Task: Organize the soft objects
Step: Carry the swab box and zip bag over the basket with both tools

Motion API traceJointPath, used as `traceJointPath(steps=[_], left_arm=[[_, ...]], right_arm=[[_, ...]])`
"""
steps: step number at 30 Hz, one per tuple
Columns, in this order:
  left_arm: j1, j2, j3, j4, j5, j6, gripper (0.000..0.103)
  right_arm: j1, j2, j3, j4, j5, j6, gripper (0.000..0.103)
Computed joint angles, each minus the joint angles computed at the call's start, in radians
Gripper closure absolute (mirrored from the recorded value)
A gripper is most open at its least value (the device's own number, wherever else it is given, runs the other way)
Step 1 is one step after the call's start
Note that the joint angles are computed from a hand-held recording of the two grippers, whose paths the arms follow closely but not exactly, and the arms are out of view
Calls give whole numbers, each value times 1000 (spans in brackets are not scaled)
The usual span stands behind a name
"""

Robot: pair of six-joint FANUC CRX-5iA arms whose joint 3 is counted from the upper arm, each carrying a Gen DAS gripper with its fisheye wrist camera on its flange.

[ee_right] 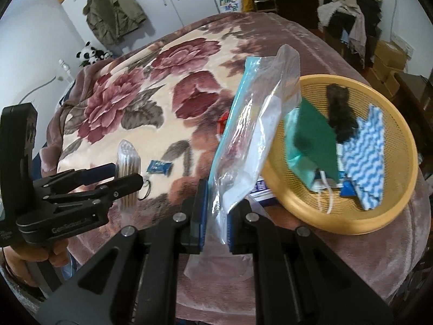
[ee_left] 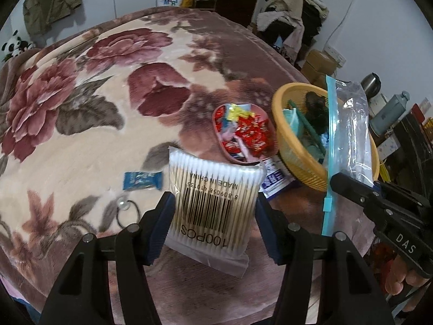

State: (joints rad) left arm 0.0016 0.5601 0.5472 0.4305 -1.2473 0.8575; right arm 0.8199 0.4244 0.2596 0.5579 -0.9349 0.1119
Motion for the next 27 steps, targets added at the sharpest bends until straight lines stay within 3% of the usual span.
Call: traceJointPath(steps=[27], left_arm=[[-198, 104, 186, 9, -83, 47, 43]], right_arm=[[-77, -223, -294, 81, 22, -162, 91]])
